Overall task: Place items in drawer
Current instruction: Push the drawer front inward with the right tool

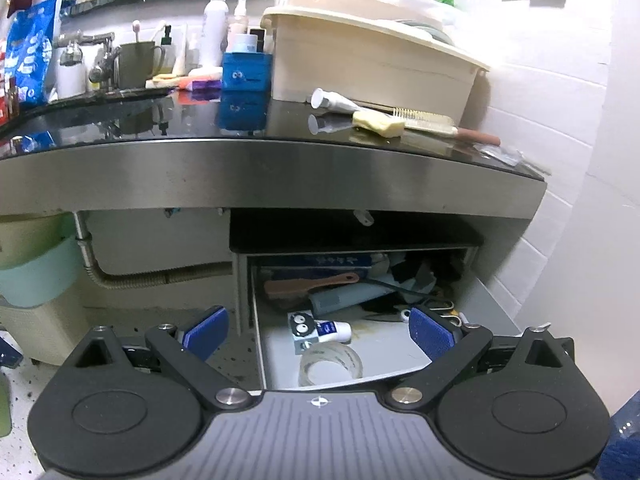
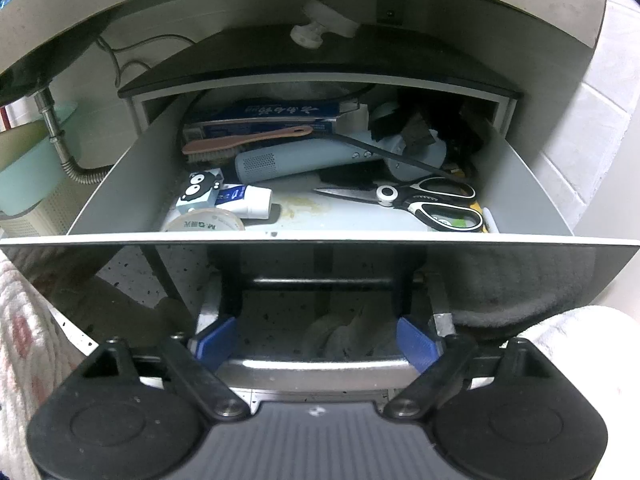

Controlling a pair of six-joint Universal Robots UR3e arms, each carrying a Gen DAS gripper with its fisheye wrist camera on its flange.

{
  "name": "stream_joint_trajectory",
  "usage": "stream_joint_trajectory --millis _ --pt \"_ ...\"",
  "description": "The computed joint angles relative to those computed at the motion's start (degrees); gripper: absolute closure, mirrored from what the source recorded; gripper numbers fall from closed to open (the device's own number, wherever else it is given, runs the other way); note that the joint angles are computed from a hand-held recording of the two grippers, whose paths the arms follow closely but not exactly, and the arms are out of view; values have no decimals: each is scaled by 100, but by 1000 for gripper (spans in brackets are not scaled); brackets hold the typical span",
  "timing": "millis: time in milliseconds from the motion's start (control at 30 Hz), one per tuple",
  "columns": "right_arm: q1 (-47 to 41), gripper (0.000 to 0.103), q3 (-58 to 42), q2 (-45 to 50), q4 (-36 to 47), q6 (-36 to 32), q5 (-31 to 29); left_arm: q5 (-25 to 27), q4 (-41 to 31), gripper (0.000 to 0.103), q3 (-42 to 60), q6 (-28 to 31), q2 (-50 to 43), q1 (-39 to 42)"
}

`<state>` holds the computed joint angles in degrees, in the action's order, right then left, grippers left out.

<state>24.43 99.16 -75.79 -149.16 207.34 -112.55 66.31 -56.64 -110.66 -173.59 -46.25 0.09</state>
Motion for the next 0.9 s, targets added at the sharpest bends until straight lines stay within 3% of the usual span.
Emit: stream_joint_trajectory --millis 167,900 --pt "-33 15 -22 -28 68 -23 56 202 161 5 1 -75 -72 -215" --pt "-134 13 -266 149 124 -94 136 200 61 5 88 -100 -119 -244"
